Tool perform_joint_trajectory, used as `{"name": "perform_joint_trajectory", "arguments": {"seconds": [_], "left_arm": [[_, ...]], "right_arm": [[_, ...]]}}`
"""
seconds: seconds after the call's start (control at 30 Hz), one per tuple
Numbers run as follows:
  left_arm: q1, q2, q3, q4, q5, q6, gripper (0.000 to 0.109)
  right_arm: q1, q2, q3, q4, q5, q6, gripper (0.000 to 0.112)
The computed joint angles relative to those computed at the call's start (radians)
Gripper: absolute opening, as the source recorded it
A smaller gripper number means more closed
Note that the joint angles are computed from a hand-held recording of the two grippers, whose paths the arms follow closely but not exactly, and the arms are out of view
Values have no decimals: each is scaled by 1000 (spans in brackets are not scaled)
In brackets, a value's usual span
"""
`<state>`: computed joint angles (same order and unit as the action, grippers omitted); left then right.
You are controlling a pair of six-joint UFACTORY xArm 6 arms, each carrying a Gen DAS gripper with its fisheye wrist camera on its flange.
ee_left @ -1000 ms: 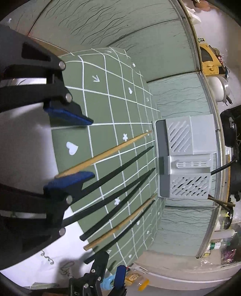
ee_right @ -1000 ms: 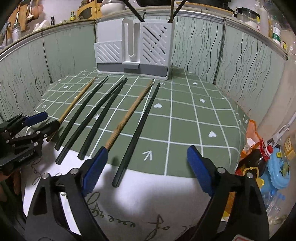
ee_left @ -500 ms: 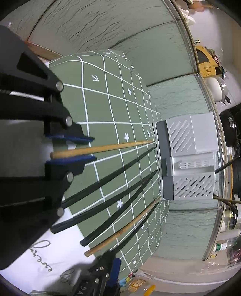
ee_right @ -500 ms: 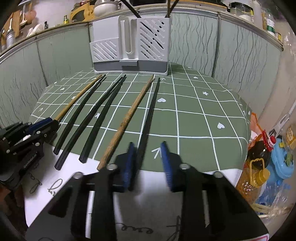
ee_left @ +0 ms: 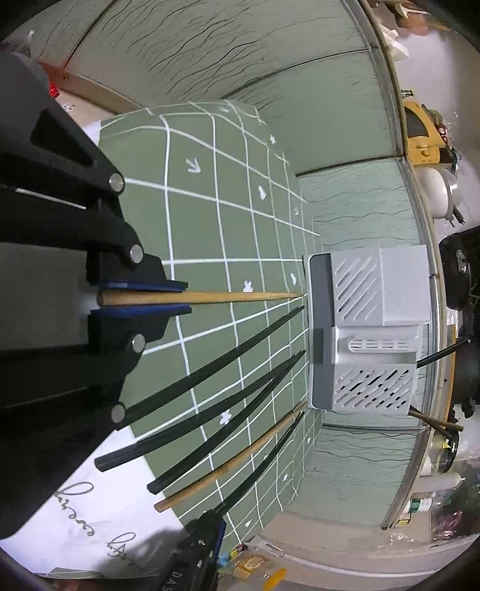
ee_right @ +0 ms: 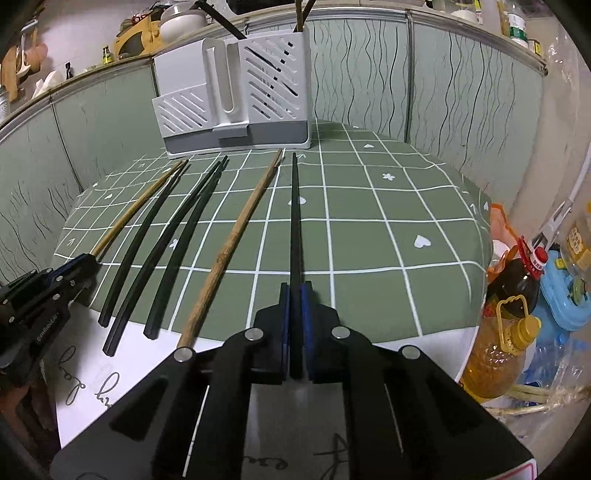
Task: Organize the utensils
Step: 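Lift both held chopsticks and carry them toward the white holder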
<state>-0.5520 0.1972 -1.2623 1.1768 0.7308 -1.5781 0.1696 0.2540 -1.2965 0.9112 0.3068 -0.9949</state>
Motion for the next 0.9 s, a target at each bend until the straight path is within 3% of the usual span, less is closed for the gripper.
{"name": "perform_joint_trajectory", "arguments": {"seconds": [0.4, 0.9], "left_arm": [[5, -76, 42, 48, 6, -25, 8], [33, -160, 64, 17, -44, 20, 8]], "right_arm": [[-36, -30, -24, 17, 89, -38, 6], [-56, -71, -69, 62, 131, -84, 6]]}}
